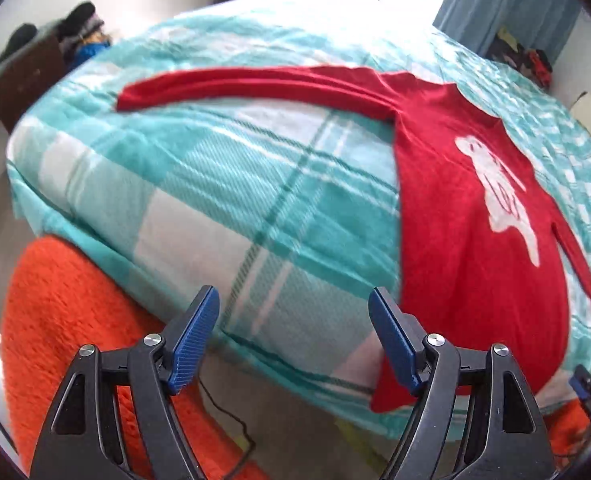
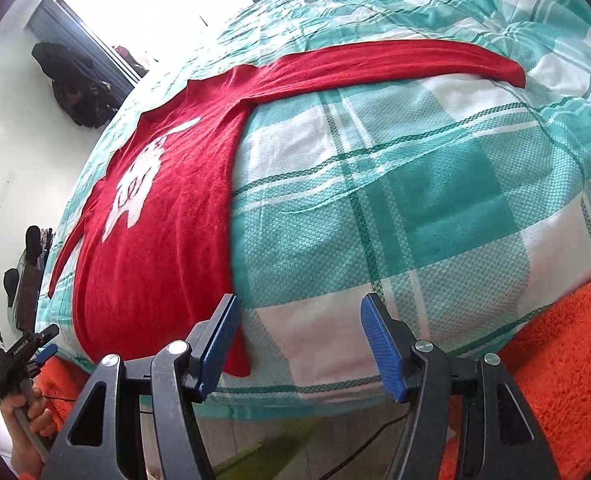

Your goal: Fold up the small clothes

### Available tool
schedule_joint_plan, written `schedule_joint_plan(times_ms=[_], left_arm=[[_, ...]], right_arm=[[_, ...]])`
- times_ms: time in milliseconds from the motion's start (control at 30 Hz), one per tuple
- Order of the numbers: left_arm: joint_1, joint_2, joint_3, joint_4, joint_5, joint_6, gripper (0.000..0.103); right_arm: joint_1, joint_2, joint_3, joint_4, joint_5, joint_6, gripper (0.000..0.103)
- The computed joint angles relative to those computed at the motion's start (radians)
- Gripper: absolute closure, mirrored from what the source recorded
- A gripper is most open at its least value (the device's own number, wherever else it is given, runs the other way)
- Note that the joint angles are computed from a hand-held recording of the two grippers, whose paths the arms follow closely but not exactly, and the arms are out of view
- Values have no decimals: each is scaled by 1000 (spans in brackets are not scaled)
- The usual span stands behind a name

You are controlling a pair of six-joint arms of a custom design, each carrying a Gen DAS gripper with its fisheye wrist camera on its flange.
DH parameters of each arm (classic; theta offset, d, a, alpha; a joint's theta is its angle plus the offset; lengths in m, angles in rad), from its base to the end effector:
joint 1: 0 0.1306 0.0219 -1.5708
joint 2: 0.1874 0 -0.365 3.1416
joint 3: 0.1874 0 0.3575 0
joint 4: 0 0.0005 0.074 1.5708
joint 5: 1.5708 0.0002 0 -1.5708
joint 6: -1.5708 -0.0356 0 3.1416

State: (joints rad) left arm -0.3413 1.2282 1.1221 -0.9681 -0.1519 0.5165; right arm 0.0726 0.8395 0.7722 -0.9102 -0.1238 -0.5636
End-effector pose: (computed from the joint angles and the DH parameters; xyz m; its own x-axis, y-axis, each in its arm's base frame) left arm 0.3529 -0.1202 0.3573 -0.8503 -0.2160 -0.4800 -0.1805 0.9763 -0.1196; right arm 0.2497 0.0221 0.3281 -0.7743 0.4752 -0.4179 0.3227 0.8645 0.3852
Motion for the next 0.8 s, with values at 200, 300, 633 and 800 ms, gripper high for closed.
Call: schedule_joint_plan(times_ms=[200,300,633,800], left_arm=[[18,20,-2,32,-22,-39,22],[21,33,11,48,-49,-37,22],[62,29,-7,137,-193,-33,16],[72,29,-19,148,-182,-19,16]], right_arm=[[34,7,2,13,36,18,40],[37,22,7,18,33,24,40],[45,36,2,25,30,18,40],[20,24,-5,49,-19,14,40]])
